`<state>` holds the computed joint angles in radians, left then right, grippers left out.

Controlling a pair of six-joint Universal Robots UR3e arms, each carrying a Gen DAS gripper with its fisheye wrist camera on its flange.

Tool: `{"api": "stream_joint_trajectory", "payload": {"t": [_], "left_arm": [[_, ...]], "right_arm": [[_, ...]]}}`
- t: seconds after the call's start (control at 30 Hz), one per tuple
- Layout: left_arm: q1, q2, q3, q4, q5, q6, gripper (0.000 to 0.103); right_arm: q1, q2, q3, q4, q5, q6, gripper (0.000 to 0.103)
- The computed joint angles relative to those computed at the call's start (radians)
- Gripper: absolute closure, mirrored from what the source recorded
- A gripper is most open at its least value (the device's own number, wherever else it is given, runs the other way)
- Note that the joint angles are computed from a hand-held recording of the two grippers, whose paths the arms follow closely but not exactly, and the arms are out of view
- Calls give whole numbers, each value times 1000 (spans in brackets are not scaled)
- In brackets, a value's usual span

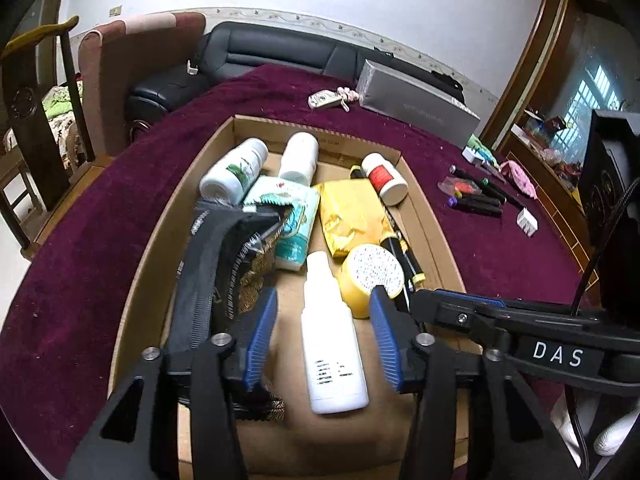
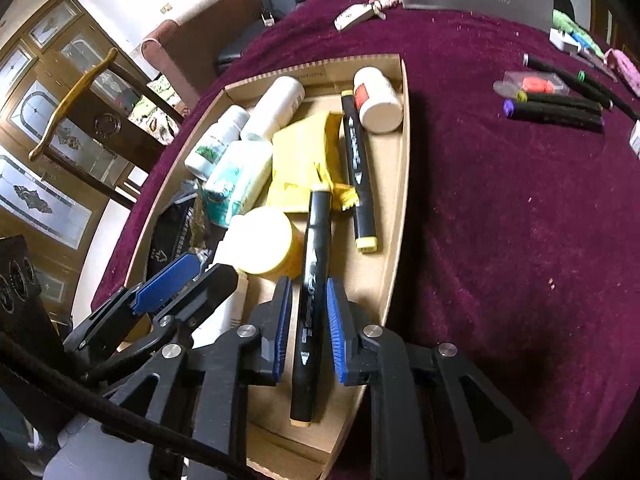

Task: Organize objects
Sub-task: 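Lower the bottle and marker into the tray and open both grippers, then move both grippers back to the table toward the black markers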

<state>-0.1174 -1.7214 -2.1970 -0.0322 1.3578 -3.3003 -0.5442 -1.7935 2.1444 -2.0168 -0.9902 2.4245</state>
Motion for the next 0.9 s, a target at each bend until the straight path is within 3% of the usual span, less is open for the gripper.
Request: {"api": "stream_joint_trajectory", "payload": {"t": [0.2,0.4,0.9], "left_arm": [[-58,41,31,-40,115,-37,45],[-121,60,54,-49,217,-41,45],[-202,80,107,-104,296,-50,45]], "right_arm": [[-77,-97,20,64,66,-71,76],[-127,-170,35,114,105,-128,76],[-235,-255,29,255,145,-246,72]]}}
